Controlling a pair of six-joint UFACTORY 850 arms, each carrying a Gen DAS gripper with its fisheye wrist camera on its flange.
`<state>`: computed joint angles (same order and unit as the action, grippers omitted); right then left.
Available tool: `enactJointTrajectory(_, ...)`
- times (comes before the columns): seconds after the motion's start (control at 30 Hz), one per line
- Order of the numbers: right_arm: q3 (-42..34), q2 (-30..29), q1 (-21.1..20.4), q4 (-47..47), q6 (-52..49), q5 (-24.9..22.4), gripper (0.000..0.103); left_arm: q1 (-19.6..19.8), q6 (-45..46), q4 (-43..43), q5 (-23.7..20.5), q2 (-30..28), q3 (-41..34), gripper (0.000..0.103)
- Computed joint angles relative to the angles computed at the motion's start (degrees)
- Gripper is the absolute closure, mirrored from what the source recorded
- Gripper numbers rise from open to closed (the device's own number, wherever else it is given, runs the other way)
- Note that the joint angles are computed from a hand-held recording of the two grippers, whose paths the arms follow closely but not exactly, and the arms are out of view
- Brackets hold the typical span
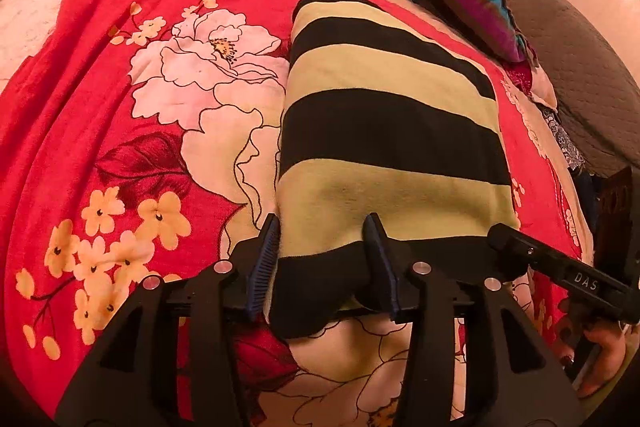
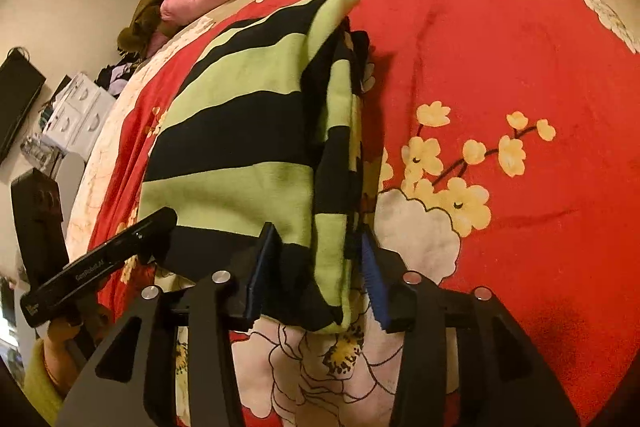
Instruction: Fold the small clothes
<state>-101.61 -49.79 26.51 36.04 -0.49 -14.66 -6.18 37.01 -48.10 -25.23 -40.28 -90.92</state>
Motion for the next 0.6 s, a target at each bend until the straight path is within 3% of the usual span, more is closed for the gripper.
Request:
enactJointTrajectory(0.17,-1.01,-0.25,0.16,-6.28,5.92,-0.79,0.056,-0.01,0.03,0.27,0.15,0.18,0.14,0.066)
enactJointTrajectory(0.37,-2.47,-0.57,0.76,-19.59,18.36,-1.71,0.038,0.01,0.51,-0.17,0.46,0.99,0.83,0.063)
enactJointTrajectory(0.43,-1.67,0.21,0.90,-24.46,23.04,-1.06,0.031,0.13,0.54,-0.57,0.40,1.36,1.11,0.054)
enactJointTrajectory(0.5,-0.68,1.21,1.11,-31.03,29.85,-0.49,0.017,0.29,0.47,-0.94,0.18,1.90,1.45,0.048)
enactJointTrajectory(0.6,1.80,3.37,1.39,-42.12,41.01,1.25,0.008,0.28,1.66,-2.45,1.56,3.51,2.74,0.031)
